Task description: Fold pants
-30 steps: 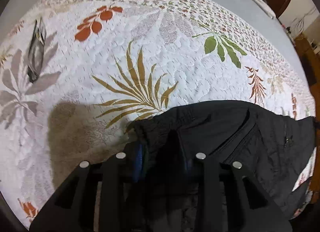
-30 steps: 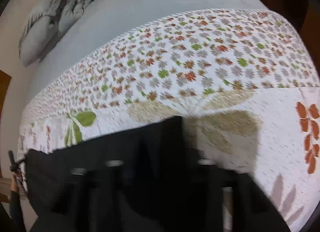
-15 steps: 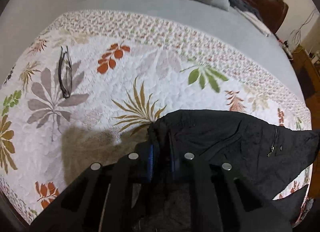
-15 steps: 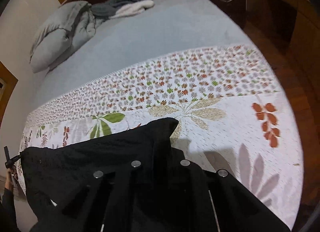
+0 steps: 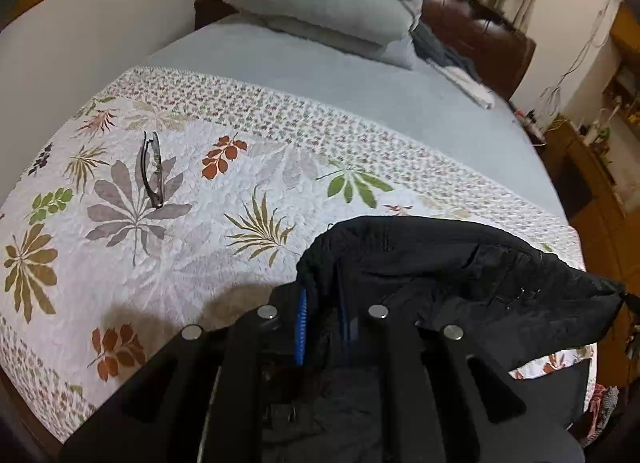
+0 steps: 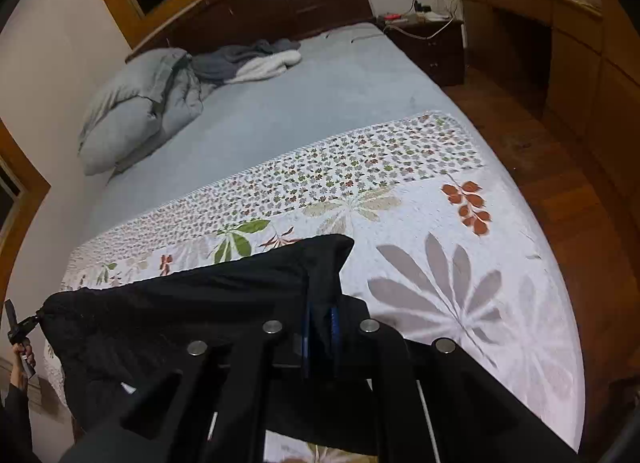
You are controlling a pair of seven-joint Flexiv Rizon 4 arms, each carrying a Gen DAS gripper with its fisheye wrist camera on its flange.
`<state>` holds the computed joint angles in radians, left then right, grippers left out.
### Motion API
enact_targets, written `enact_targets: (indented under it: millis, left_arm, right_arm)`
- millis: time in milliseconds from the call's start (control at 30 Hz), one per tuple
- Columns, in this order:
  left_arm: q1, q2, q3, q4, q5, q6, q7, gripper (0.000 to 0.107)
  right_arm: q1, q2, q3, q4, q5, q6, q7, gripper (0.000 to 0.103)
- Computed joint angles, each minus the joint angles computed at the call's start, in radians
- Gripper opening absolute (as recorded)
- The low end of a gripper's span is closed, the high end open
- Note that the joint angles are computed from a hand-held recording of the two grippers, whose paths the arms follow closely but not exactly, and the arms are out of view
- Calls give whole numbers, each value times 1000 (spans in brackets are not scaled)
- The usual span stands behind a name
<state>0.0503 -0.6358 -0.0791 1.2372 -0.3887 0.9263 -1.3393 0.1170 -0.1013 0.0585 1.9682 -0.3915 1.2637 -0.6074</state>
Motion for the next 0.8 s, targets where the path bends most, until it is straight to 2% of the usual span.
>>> enact_targets:
  millis: [200,433,533,800]
  left_arm:
    - [38,141,-48,227,-101,118,105,11]
    - [47,287,-59,461,-255,215,259,11]
    - [45,343,-59,560,-352,250,337,11]
    - [1,429,-42,772,-639,337,555,11]
  right_arm:
    - [-42,151,28,199,-213,100,223,7]
    - [-145,282,121,352,-418,127,405,8]
    - [-202,334,160,407,-539,146,508,8]
    - [-250,468,237,526,-704,127,703,8]
